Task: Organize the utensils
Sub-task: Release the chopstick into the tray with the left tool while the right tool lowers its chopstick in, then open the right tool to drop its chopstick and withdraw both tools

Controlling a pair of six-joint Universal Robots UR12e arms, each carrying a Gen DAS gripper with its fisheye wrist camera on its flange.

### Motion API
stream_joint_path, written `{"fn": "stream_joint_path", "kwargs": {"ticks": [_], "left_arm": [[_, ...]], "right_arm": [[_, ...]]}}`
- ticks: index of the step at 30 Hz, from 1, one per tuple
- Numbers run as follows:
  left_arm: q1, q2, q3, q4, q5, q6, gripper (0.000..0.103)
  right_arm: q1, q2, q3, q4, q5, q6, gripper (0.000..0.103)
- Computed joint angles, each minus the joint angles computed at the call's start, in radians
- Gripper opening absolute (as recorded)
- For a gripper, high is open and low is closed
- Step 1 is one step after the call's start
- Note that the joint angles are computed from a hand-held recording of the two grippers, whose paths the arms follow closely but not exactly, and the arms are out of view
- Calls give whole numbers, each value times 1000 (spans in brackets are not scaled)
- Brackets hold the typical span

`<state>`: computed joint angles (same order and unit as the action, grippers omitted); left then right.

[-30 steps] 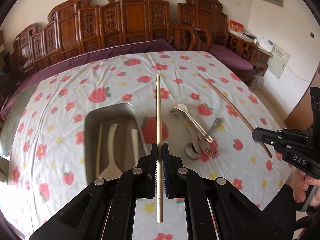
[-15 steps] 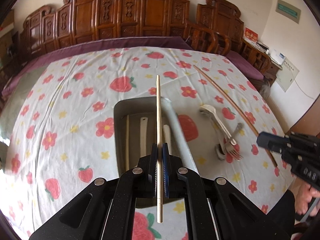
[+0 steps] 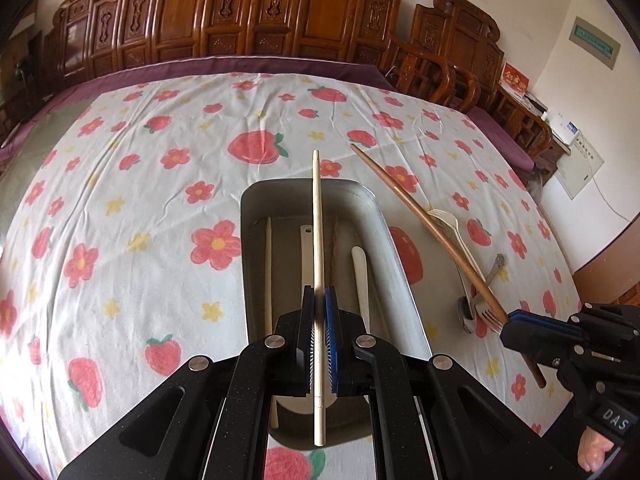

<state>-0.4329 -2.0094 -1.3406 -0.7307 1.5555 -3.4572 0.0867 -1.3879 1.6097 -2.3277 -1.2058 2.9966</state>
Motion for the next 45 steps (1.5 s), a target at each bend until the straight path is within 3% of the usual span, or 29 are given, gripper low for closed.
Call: {"fn": "stream_joint_path", "kwargs": {"ticks": [8,12,23,32,34,41,44,45], "left_arm": [[6,2,-5,4,4,-5,6],[10,27,-32,28,18,-5,17],[13,100,-99,67,92,34,19],[17,127,-129,81,94,37,22],[15,129,-130,81,99,40,29],[14,130,-133,85,97,37,34],[7,130,-132,89,107,44,40],[5,129,-129,86,112,47,50]], "right_arm": [[12,16,-16,8,-14,5,6],[18,23,-19,1,-15,20,6],[40,62,-34,-4,4,118,6],[58,91,-50,21,-13,188,6],[62,95,-54,19,-26,189,6],[55,98,-43,-48,11,151,10],[43,84,-29,-60,29,139,10],[37,77,-22,-66,37,137,10]]}}
